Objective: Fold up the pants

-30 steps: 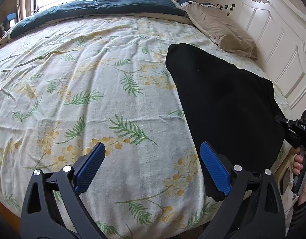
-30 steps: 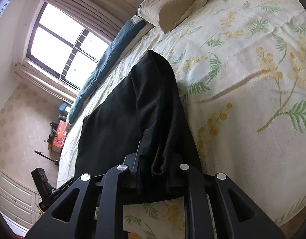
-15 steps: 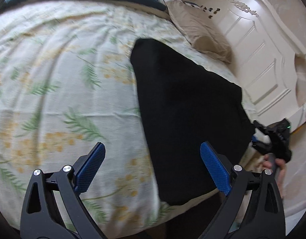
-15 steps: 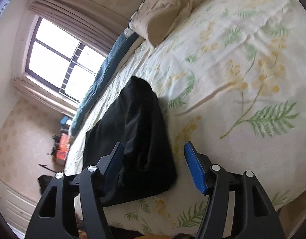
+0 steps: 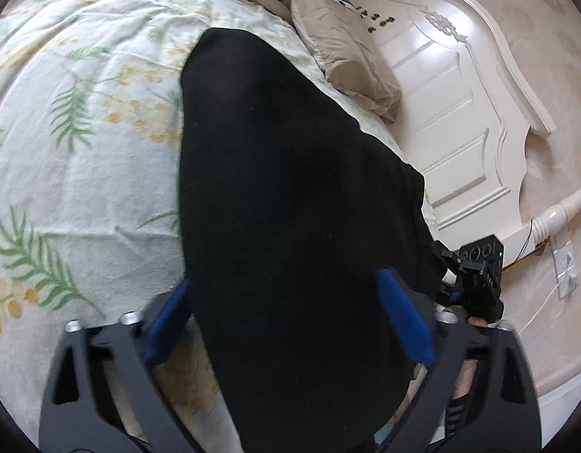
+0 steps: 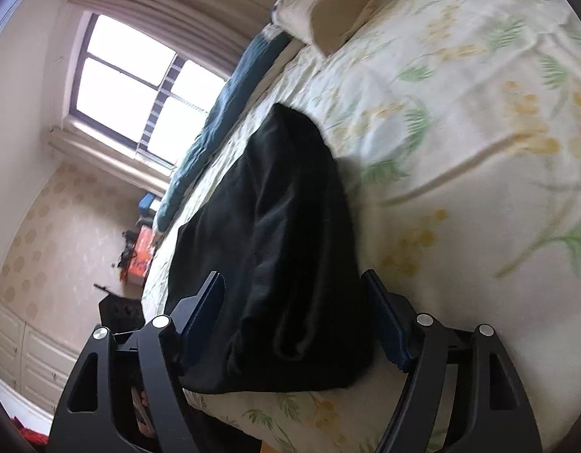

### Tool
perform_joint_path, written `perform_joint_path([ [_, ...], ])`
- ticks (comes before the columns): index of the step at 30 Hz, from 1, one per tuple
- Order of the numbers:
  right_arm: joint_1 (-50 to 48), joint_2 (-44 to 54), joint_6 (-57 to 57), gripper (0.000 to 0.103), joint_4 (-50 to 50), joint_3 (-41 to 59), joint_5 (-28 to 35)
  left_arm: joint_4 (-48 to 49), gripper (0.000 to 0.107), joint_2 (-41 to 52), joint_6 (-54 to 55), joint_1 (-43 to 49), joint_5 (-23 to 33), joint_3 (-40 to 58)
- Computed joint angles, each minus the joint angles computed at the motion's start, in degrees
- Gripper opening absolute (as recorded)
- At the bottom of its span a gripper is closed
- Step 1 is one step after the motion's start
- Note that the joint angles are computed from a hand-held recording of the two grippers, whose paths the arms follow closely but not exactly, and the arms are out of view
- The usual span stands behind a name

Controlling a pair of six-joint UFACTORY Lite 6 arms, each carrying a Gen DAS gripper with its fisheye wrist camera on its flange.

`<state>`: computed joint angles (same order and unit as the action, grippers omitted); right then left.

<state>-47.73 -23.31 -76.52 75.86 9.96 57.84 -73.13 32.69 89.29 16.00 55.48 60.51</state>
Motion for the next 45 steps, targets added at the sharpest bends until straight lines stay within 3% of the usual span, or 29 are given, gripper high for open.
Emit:
perform_joint_path([
  [1,3.5,-1.3,1.3,0.056,0.4,-0.2,-3.7,0.3,0.071,-0.5,-0.2,-0.8,-1.8,-0.3],
  [3,5.0,-2.0,1.0,0.052,1.2,-0.8,-4.9,0.7,0.049,-1.1,0.3,-0.5,-1.8,-0.5],
  [6,3.5,-2.6,1.0,0.047,1.0,-1.4,-3.4,1.8,0.043,-2.5,-0.1,-0.4,-1.8,-0.5],
  [9,3.6,-3.2,1.3,0.044,1.8,-1.8,-3.5,0.1,0.039,-6.7,2.5,-1.7,-5.5,-4.2],
  [17,13.1,-11.0,8.9,0.040,4.3,-3.8,-7.6,1.2,0.035,-8.9,2.0,0.7,-6.5,-4.6],
  [22,27.8,-7.9,8.1,0.040,15.0,-2.2,-15.0,4.0,0.035,-9.7,2.9,6.2,-5.9,-3.7],
  [28,47.2,0.8,-0.2,0.040,34.7,2.7,-22.5,9.3,0.035,-7.3,1.3,14.6,-2.3,1.3],
  [35,63.4,14.1,-12.8,0.040,55.5,10.9,-22.6,14.7,0.035,-2.1,0.5,24.2,1.0,9.1],
  [45,64.8,22.1,-15.9,0.039,59.5,13.5,-17.6,14.7,0.036,1.3,4.3,28.8,2.7,10.9],
])
